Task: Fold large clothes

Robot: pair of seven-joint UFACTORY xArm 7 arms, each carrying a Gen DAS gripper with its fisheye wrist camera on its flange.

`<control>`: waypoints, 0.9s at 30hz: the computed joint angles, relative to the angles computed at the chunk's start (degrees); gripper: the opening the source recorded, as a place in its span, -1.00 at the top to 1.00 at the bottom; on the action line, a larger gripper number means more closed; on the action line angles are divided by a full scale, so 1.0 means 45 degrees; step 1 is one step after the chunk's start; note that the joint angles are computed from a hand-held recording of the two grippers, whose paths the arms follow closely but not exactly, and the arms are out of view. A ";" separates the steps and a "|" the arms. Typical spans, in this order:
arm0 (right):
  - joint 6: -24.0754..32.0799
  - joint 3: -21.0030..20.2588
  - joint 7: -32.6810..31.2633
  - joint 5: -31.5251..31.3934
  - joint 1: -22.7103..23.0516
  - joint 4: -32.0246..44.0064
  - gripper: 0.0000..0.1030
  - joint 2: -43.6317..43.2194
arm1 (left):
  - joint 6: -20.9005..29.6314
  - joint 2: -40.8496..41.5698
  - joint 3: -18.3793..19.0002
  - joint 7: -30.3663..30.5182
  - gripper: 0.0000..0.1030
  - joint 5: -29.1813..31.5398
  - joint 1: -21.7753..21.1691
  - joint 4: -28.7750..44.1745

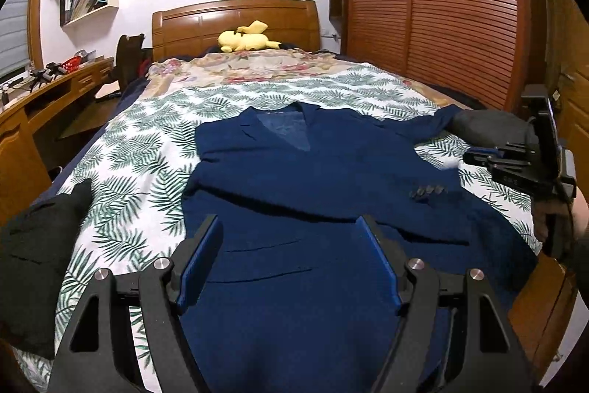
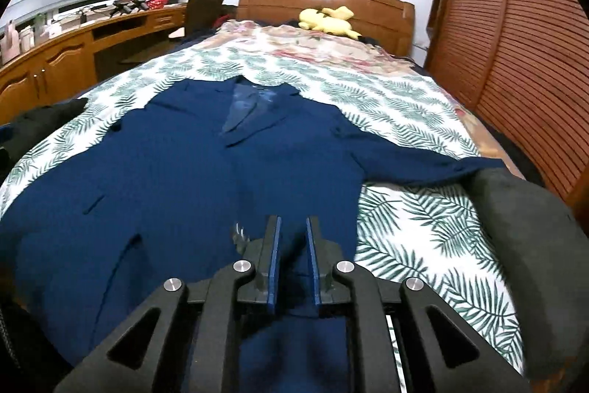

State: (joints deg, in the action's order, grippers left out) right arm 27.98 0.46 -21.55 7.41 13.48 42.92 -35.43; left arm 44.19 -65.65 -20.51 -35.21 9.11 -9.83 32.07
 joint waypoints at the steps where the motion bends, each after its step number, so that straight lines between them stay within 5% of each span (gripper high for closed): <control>1: -0.0009 0.0017 0.0044 0.0065 0.0043 0.0023 0.61 0.0072 | -0.0083 0.0149 -0.0094 -0.0046 -0.45 -0.0014 0.0007 0.0056; 7: 0.0177 -0.1221 -0.1466 0.1454 0.1225 0.0256 0.12 0.0686 | -0.0031 0.0836 -0.0531 -0.0409 -0.46 0.0021 0.0005 0.0605; 13: 0.1093 -0.2139 -0.4111 0.3390 0.1892 0.1374 0.12 0.2502 | 0.0347 0.1744 -0.1204 -0.0886 -0.45 0.0394 0.0217 0.1460; 19: 0.1940 -0.1755 -0.4851 0.4337 0.1199 0.2157 0.12 0.3833 | 0.0195 0.2877 -0.1468 -0.1627 -0.45 0.0744 0.0373 0.2063; 27: 0.1767 -0.1097 -0.5775 0.5576 0.0342 0.1803 0.11 0.3706 | -0.2278 0.5136 -0.1215 -0.2081 -0.45 0.2204 0.1233 0.2330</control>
